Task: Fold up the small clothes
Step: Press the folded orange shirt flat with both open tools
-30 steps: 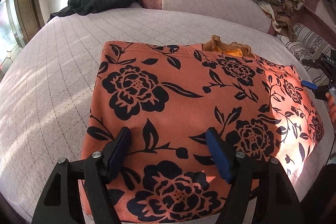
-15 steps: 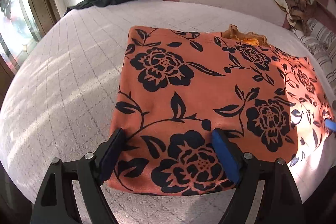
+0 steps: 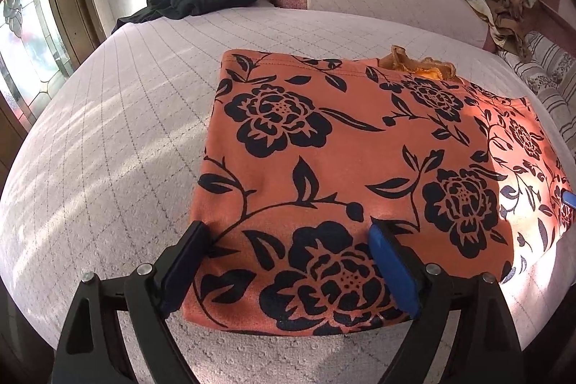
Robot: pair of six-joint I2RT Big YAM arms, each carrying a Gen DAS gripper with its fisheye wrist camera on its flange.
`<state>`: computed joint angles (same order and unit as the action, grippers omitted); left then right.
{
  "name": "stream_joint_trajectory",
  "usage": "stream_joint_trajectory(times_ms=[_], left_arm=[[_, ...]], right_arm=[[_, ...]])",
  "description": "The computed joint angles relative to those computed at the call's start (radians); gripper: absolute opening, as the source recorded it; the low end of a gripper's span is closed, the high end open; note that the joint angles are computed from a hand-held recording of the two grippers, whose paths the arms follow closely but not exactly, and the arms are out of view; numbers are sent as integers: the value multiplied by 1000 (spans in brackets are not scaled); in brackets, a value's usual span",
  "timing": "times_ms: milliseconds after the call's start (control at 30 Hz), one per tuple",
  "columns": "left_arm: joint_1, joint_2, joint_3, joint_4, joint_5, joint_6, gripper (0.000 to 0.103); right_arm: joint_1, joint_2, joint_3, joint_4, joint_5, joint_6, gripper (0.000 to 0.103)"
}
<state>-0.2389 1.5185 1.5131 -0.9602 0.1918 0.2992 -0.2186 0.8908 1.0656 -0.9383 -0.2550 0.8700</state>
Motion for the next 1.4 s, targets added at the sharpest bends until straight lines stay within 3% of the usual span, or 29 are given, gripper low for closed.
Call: stream_joint_trajectory(times_ms=[67,167,233,333,400,433,633,733,800,1000,1067,1133,1233,1400], left_arm=[[2,3,0,3,4,1,92],[8,3,-1,7,17,0,93],[8,4,-6,16,18,-4,95],[10,3,-10,23,21,1,96],[13,4,-7,18,28,4,96],[16,4,-7,19,34,6,96],[15,1,-19,40,37,0,99],[21,-1,-24,46,50,15,99],[23,-3,-30,55,53,13,100],[19,5,-29,66,45,7,103],[19,7,-30,72,46,10,103],[19,8,-30,77,46,13,103],[16,13,-27,81,44,0,103],[17,27,-14,77,58,-17,103]], right_arm=[[-33,27,-15,-8,1,26,86],[-56,9,-33,50,-27,137,87],[-45,5,-18,91,-29,125,87],[-49,52,12,64,-4,68,87],[-74,64,-23,94,-28,103,87],[-64,60,-14,91,-2,129,87],[-12,107,57,63,23,60,88],[-35,117,27,69,2,115,87],[-31,139,84,25,-5,79,88],[-62,243,191,25,-78,-52,88],[-93,307,209,-28,-58,-81,87],[-130,325,197,8,-111,-39,87],[-134,360,278,11,-127,-126,88],[-211,502,379,-79,-27,-184,87]])
